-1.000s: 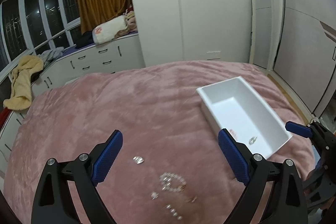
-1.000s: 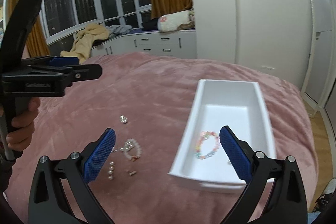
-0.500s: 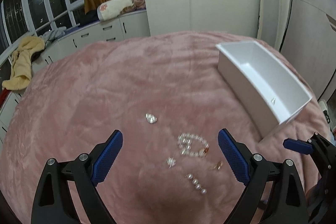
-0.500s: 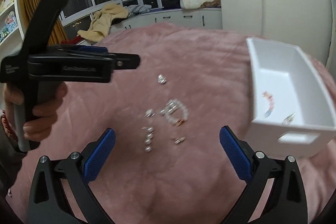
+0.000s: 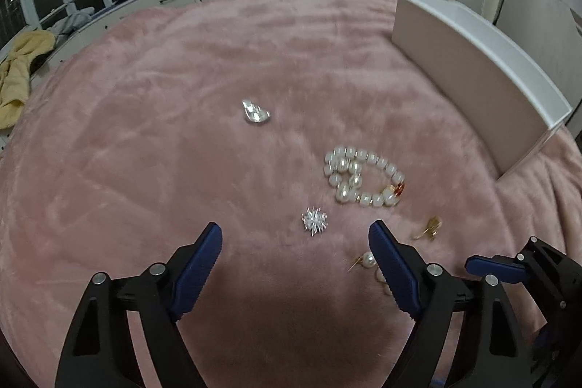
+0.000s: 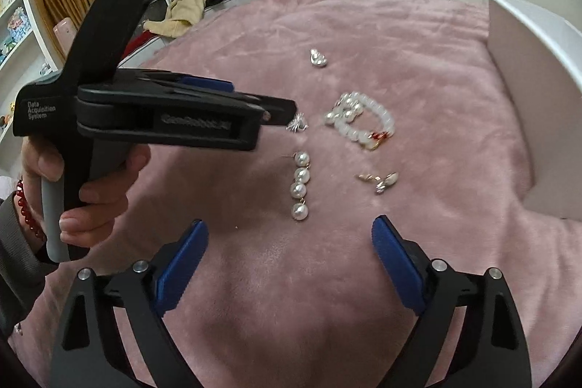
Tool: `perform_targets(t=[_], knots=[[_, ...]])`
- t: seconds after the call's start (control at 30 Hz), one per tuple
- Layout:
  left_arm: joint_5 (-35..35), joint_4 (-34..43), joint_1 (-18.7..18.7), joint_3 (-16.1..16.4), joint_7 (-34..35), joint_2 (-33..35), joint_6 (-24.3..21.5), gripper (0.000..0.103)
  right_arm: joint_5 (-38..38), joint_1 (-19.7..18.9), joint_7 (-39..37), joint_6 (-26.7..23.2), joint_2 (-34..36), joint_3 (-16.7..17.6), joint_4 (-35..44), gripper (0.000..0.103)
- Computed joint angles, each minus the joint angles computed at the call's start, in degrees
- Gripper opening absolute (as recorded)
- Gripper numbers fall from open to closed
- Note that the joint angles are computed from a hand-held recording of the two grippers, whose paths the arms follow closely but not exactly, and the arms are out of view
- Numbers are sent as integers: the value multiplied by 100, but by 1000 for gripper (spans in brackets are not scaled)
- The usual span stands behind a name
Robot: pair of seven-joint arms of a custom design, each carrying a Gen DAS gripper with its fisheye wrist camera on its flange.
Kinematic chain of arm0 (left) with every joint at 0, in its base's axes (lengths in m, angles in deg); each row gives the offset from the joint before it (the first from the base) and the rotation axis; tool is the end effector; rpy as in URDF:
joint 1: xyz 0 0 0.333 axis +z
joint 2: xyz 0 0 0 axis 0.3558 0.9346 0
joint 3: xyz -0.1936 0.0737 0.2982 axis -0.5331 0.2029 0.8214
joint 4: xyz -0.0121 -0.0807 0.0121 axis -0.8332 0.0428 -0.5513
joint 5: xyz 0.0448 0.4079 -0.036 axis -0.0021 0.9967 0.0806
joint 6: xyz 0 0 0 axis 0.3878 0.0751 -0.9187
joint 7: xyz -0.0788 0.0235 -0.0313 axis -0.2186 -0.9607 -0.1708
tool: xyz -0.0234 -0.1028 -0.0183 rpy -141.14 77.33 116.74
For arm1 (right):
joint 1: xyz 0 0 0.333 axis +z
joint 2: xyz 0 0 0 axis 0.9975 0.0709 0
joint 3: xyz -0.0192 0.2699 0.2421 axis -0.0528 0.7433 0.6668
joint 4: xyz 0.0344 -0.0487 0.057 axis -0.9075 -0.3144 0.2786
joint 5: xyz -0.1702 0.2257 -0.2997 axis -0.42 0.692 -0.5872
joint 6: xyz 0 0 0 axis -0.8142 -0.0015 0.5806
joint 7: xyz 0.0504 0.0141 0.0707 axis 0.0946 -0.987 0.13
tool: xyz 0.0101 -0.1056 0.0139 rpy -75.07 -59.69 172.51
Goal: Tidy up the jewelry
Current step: 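Return both tools to the jewelry on the bed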
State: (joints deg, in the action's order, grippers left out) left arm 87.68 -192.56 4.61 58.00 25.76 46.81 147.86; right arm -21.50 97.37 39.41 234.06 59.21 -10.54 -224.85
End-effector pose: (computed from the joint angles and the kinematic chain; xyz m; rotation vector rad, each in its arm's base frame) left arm 0.5423 -0.3537 0.4337 -1.2683 2.4780 -0.6997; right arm 0.4990 0.1992 0.3289 -1.7525 1.6755 -0.3755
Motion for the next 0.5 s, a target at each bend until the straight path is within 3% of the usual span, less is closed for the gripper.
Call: perform_targets(t=[0.07, 0.2, 0.23, 0.33, 0.5], knots=[[-63, 30, 31, -50, 94, 125, 63, 79, -29, -19, 19, 124, 141, 16, 58, 89], [-292, 163, 137, -185, 326, 345, 64, 75, -279, -279, 219, 205, 380, 182, 201, 73], [-337, 240, 150, -204, 360, 424, -1, 69, -427, -430, 312, 208, 438, 293, 239, 65], [-133, 351, 33, -83, 236, 539, -28, 58, -425, -451, 300, 196, 564, 288, 331, 57], [-92, 451, 72, -115, 272, 645, -28, 35, -112, -180, 127, 281, 633, 45, 331, 33]])
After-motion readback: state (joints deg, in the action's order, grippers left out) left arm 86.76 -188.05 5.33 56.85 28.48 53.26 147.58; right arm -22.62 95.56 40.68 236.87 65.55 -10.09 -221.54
